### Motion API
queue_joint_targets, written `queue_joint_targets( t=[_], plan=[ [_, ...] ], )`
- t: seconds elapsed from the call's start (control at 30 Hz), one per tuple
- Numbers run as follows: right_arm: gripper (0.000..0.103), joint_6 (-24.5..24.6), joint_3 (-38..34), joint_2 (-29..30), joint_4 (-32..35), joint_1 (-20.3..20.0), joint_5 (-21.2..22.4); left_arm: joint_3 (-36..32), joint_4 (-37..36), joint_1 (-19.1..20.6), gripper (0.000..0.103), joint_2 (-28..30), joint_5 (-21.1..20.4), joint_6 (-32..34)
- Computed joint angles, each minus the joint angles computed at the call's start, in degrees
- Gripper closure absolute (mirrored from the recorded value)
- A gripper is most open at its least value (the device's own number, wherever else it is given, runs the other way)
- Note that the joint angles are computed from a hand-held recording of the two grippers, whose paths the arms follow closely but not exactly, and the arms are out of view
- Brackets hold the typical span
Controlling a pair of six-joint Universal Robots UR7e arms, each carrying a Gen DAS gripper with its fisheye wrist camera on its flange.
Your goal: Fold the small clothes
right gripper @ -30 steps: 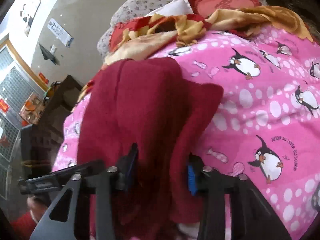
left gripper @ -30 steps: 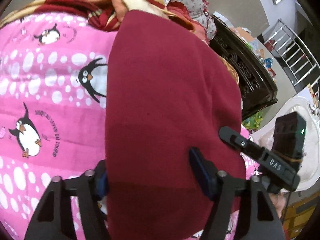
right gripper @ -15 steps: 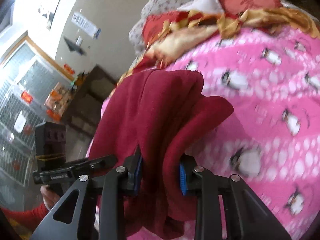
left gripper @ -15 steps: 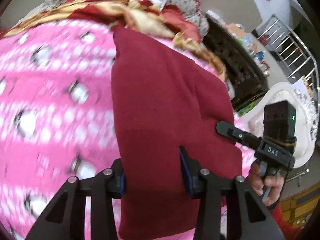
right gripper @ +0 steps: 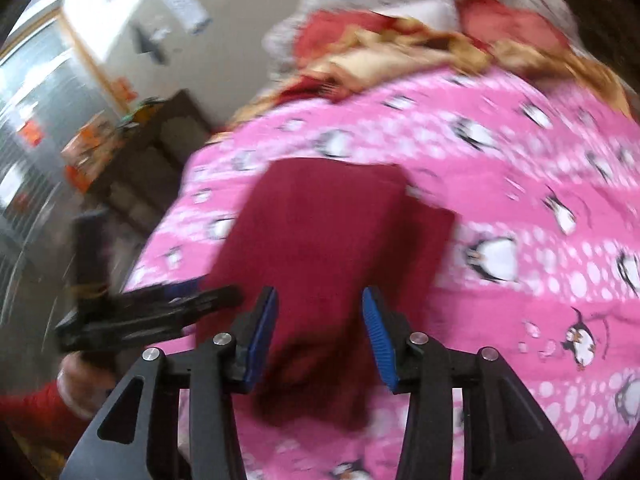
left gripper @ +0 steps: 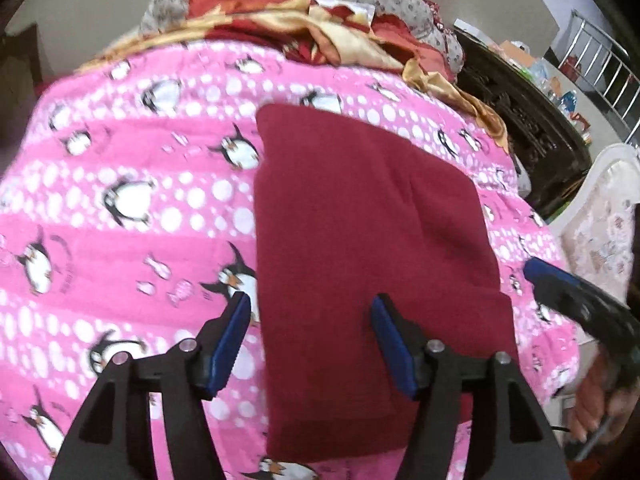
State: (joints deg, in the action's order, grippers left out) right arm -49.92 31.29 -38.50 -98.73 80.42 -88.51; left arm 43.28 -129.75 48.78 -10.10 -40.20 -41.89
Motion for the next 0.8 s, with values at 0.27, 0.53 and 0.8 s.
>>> queue_joint_targets(
  t=[0.27,0.53,0.8],
  plan=[
    [0.070,-8.46,21.91,-6.87,-20.89,1.10,-13.24,0.97,-0.46,-1.59,0.032,-0.25,5.47,-0.23],
    [0.068,-4.39,23.71,-10.61,-21.04,0.52,-8.49,2.44,0.32,-3.68,0.028,-1.04,10.35,-0.47],
    [0.061,-2.12,28.75,-12.87,-30.96,1.91,-9.76,3.96,-1.46,-5.13,0.026,-1.71,13.45,-0.56]
  ],
)
